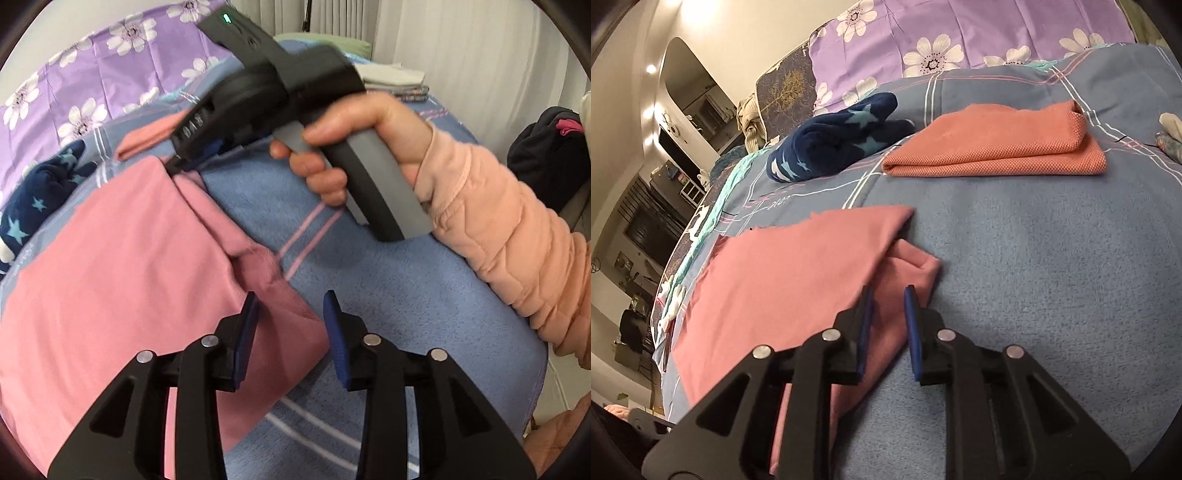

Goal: Fold small clothes

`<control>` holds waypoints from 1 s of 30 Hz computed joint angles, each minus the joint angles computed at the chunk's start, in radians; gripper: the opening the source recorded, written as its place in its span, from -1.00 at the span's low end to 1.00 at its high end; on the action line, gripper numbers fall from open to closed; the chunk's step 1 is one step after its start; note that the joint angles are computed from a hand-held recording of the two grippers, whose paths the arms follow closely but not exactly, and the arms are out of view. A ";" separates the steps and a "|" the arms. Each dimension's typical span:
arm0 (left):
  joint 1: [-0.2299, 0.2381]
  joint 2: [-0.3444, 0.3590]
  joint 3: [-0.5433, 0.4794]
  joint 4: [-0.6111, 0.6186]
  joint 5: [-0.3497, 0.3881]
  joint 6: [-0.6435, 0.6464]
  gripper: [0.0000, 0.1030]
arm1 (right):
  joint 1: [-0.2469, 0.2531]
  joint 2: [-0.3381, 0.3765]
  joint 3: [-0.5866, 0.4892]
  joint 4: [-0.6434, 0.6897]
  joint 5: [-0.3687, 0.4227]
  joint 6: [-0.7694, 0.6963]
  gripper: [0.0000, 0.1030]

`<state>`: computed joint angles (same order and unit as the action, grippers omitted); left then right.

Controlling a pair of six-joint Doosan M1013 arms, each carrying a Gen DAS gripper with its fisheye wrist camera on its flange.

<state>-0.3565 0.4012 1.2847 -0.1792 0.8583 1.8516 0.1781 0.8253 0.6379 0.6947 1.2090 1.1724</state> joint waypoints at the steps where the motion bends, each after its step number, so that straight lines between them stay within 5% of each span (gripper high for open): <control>1: -0.001 0.003 -0.002 -0.005 0.006 0.008 -0.29 | 0.001 -0.001 0.002 -0.007 -0.003 -0.005 -0.65; 8: 0.002 0.009 -0.001 -0.089 0.034 0.159 -0.29 | 0.004 0.003 0.004 -0.021 -0.013 -0.023 -0.65; 17: 0.008 -0.053 0.063 -0.027 -0.072 0.066 -0.26 | -0.029 0.007 0.000 0.128 0.008 0.022 -0.53; 20: 0.015 -0.018 0.038 0.017 -0.009 0.019 -0.26 | -0.010 0.031 -0.061 0.052 0.102 -0.013 -0.53; 26: 0.037 -0.013 0.041 -0.103 -0.011 0.089 -0.26 | 0.049 -0.043 0.064 -0.206 -0.121 -0.097 -0.69; 30: 0.044 -0.015 0.052 -0.142 -0.030 0.115 -0.25 | 0.052 -0.042 0.065 -0.219 -0.125 -0.090 -0.69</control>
